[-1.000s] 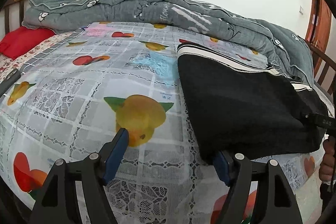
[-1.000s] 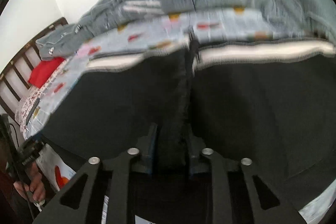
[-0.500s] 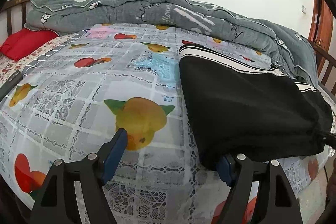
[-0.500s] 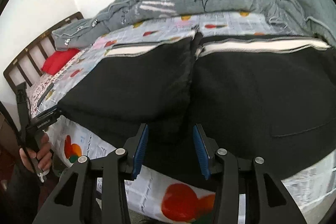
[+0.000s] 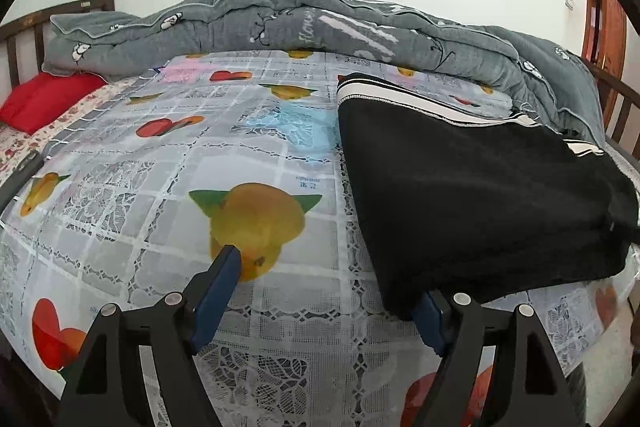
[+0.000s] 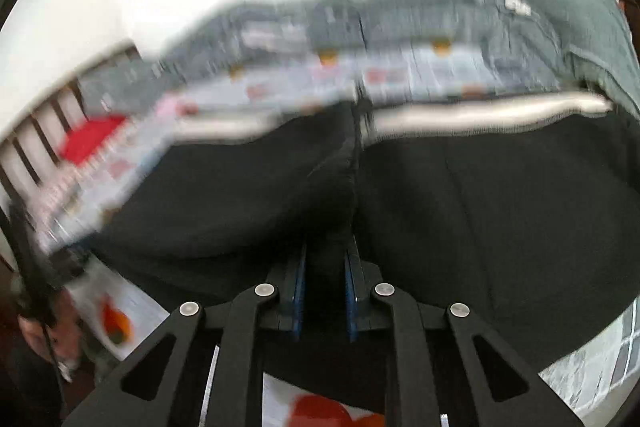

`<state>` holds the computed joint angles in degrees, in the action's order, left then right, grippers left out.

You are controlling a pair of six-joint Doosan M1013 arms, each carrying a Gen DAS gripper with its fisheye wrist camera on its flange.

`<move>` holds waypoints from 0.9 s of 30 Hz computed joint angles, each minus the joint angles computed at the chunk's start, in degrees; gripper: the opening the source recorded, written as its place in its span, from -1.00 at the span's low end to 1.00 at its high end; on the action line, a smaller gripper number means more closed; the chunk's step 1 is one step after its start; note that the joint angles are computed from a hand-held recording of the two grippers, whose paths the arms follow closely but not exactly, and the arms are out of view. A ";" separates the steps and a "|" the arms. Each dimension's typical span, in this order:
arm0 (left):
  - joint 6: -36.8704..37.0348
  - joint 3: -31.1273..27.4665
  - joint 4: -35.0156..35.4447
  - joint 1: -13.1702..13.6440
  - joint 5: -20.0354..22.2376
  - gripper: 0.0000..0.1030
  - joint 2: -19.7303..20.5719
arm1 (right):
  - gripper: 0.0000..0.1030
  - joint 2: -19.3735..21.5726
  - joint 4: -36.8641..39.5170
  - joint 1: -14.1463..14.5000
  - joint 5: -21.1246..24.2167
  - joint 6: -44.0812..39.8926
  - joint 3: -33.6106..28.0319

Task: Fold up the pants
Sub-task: 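Pinch the pants at the crotch seam with the right gripper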

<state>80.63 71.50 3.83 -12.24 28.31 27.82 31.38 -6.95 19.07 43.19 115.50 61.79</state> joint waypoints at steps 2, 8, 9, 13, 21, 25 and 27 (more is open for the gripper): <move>1.87 0.43 -2.16 0.33 -0.11 0.51 -0.30 | -0.65 -0.31 -1.95 0.59 -0.26 0.77 1.26; 15.79 3.15 -17.57 2.36 -0.46 0.51 -2.14 | -0.60 -3.27 -1.03 0.18 -1.20 -2.91 3.61; 18.14 3.94 -19.85 2.53 -1.30 0.49 -2.62 | -0.59 -3.82 -2.35 0.07 -2.09 -1.44 3.94; 25.90 5.66 -27.35 2.59 -4.32 0.49 -4.08 | -0.30 -3.76 1.72 -1.20 -4.56 -1.43 2.53; 17.56 2.23 -18.78 1.33 -3.55 0.49 -3.18 | -0.58 3.31 10.84 -2.23 5.28 -3.74 -6.39; 15.53 0.37 -17.13 1.10 -2.97 0.49 -2.37 | -0.66 -1.75 21.40 -3.52 -5.36 -10.11 1.72; 13.91 -1.22 -15.70 0.90 -1.28 0.49 -1.40 | -0.66 -1.49 16.48 -2.83 -3.01 -8.19 1.53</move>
<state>94.54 70.28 -11.88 -11.34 27.03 26.42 29.89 9.52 16.24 40.18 107.31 63.32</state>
